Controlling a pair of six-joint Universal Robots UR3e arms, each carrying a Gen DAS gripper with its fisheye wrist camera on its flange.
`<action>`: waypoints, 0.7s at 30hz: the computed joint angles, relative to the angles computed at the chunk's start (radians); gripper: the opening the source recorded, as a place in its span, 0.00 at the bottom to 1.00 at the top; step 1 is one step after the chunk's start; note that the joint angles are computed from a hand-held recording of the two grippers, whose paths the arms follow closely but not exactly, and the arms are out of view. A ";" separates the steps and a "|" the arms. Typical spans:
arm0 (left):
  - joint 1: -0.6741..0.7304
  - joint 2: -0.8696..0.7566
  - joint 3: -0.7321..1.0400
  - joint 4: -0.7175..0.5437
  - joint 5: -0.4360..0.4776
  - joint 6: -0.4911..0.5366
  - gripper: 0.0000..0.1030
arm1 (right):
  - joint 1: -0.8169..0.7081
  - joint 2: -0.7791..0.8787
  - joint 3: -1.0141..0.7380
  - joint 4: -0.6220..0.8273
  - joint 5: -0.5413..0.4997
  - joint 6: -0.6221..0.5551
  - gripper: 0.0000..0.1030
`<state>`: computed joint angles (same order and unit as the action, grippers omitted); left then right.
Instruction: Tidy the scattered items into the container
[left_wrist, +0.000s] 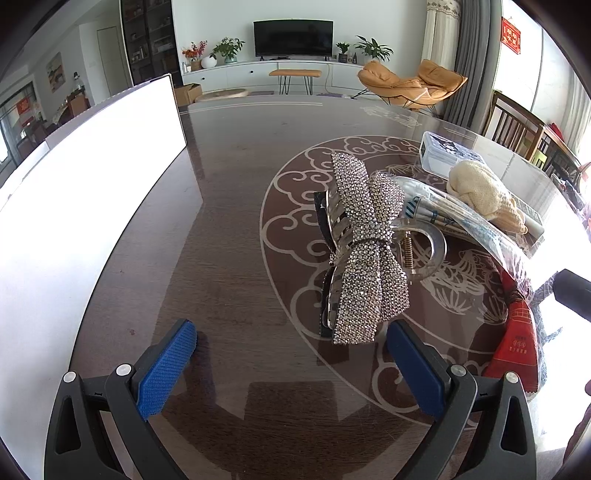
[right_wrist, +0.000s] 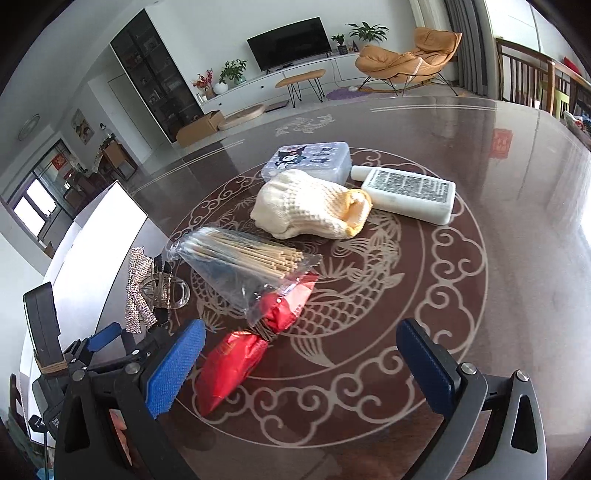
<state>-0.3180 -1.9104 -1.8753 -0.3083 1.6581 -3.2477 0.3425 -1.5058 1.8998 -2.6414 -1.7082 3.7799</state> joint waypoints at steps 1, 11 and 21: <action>-0.001 0.000 0.000 0.000 -0.001 -0.001 1.00 | 0.029 0.051 -0.060 0.033 -0.030 0.003 1.00; -0.005 -0.002 0.002 0.000 -0.004 -0.008 1.00 | 0.133 0.255 -0.289 0.227 -0.242 -0.080 0.99; -0.010 -0.005 0.006 -0.003 0.010 -0.017 1.00 | 0.039 0.066 0.030 0.043 -0.154 -0.149 0.99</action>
<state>-0.3281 -1.9151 -1.8698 -0.3111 1.6677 -3.2645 0.3815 -1.4399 1.9299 -2.5983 -1.8622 3.6305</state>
